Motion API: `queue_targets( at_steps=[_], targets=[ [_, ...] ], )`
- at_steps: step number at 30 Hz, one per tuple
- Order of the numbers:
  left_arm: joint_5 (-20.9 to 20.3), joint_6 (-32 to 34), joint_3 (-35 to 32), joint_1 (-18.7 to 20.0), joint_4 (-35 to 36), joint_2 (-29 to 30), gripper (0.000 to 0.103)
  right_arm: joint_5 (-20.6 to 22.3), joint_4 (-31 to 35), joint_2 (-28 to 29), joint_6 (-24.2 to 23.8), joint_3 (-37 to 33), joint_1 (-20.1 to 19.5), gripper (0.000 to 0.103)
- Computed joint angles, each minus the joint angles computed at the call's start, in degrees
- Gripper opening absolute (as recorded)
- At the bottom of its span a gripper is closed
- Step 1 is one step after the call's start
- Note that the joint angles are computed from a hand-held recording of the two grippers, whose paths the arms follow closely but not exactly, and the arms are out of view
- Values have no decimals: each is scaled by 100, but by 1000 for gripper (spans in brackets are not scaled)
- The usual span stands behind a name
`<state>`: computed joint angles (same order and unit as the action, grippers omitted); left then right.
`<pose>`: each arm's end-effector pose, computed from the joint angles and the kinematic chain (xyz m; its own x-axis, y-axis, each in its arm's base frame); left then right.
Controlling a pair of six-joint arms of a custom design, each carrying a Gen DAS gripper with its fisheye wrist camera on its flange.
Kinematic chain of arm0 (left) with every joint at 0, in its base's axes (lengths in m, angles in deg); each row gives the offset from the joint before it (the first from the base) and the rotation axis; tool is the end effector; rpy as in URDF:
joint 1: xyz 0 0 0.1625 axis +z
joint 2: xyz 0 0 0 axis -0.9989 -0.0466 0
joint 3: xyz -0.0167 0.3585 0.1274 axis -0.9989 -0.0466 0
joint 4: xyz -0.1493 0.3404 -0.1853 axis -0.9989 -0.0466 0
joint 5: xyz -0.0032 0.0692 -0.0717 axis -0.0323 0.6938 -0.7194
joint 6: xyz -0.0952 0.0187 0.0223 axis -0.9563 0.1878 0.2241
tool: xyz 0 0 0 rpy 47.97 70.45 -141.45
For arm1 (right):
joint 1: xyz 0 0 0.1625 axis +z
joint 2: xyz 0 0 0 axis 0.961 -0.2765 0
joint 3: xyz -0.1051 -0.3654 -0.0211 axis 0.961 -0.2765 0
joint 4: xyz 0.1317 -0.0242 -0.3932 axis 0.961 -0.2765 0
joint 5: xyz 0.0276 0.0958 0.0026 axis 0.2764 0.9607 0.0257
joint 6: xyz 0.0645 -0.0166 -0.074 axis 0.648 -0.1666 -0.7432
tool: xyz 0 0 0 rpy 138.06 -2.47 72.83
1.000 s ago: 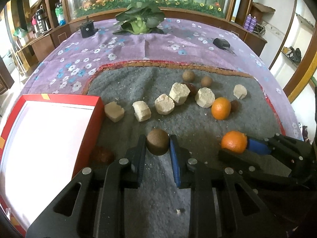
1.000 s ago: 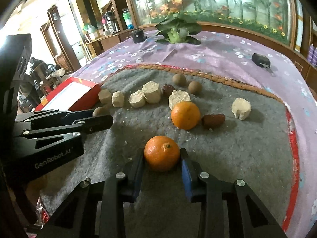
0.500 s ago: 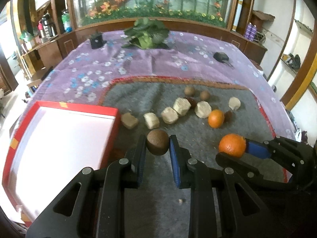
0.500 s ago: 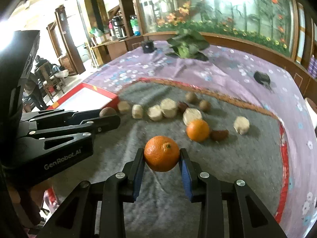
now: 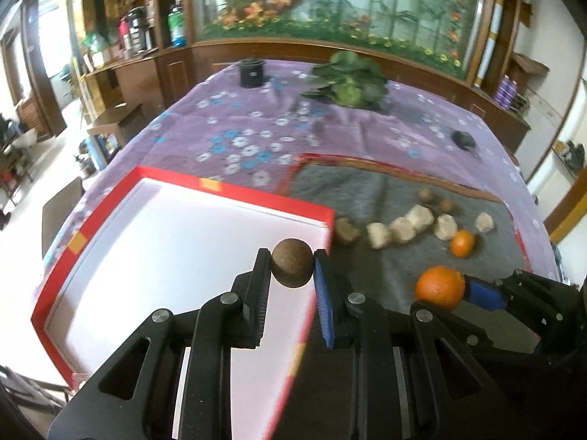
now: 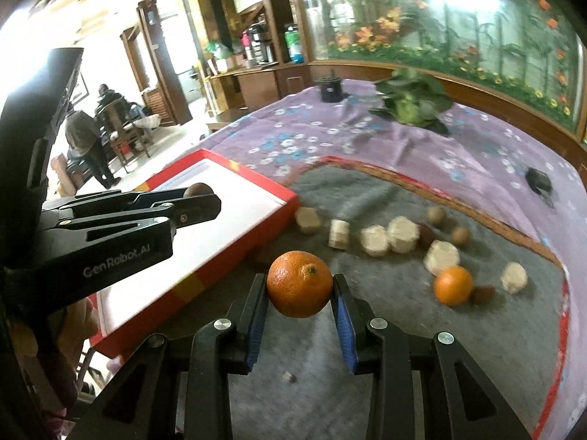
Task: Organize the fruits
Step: 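Carry the brown fruit and the orange over the red-rimmed white tray, then open the left tool to drop the brown fruit while the right tool releases the orange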
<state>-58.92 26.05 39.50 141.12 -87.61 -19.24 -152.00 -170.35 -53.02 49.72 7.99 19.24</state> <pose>-0.2295 -0.6678 0.0837 -0.7441 0.0665 -0.6648 0.4660 0.7647 -0.4451 0.1453 -0.6440 0.1417 -0.7323 -0.4563 0.5056 -0.6475 0.6965 -0.3093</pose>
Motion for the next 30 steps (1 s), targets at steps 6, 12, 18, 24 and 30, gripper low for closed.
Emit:
queue_targets(
  at_steps=[6,12,18,24,30],
  targets=[
    [106,-224,-76,204,220,-77,22,-48,288,434,-30,-543,176,33],
    [132,-417,-206,387,447,-83,22,-122,646,856,-64,-1099,320,33],
    [204,-608,-307,539,633,-68,23,-161,1022,1279,-120,-1603,424,33],
    [360,-892,-430,643,906,-34,23,-360,1374,1705,-229,-2111,482,34],
    [225,-1447,-551,772,1439,-82,23,-558,1448,1921,-334,-2323,501,34]
  ],
)
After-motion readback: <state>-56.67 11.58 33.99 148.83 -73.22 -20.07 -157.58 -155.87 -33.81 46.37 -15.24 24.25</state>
